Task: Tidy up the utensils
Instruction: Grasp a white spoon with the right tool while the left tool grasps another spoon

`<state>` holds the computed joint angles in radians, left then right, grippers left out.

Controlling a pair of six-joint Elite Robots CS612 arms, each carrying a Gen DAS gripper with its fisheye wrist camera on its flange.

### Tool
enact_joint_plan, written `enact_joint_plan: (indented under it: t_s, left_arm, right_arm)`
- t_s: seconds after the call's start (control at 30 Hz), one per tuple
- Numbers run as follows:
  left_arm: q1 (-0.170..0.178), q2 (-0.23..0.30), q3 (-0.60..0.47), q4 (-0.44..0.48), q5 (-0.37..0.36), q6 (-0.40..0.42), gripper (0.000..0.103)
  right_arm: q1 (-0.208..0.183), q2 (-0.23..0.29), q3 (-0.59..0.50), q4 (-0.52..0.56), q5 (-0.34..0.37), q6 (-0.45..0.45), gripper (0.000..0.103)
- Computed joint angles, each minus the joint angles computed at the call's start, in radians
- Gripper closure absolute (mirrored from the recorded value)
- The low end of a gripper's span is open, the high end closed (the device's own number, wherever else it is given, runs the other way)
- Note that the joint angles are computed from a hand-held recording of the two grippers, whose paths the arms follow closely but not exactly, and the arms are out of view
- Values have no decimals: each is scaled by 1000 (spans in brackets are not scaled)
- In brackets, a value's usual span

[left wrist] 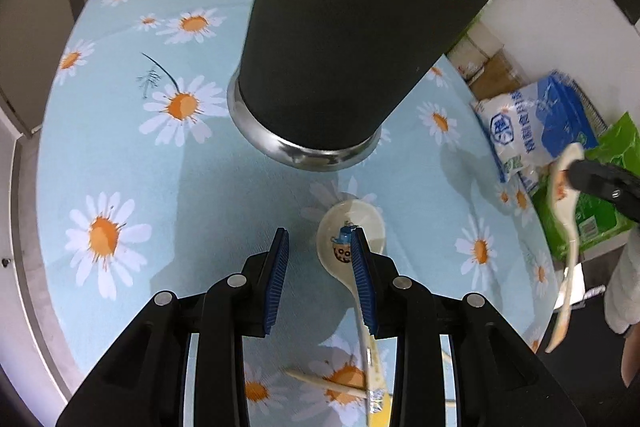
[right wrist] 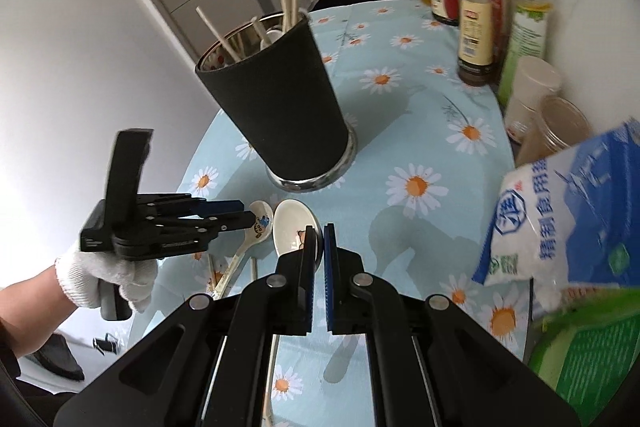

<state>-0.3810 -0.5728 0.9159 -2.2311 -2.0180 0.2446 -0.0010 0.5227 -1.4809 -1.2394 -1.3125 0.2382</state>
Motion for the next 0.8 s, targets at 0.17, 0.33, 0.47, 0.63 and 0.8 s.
enact_joint_plan:
  t_s: [0.17, 0.33, 0.47, 0.63, 0.8]
  left_arm:
    - [-4, 9, -24, 50, -9, 58, 75]
    - [-18, 0, -18, 67, 63, 142, 93]
    - [-22, -1, -19, 79, 78, 170, 93]
    - [-24, -5, -11, 66, 84, 166, 96]
    - [-30, -16, 15, 5, 100, 126, 100]
  right_arm:
    - [-1, 13, -32, 10, -15, 62, 98]
    - [4, 20, -51, 17, -34, 92, 98]
    - [6, 22, -50, 18, -38, 98, 98]
    - [3, 24, -54, 21, -31, 100, 98]
    - [-4, 24, -55, 16, -21, 91, 98]
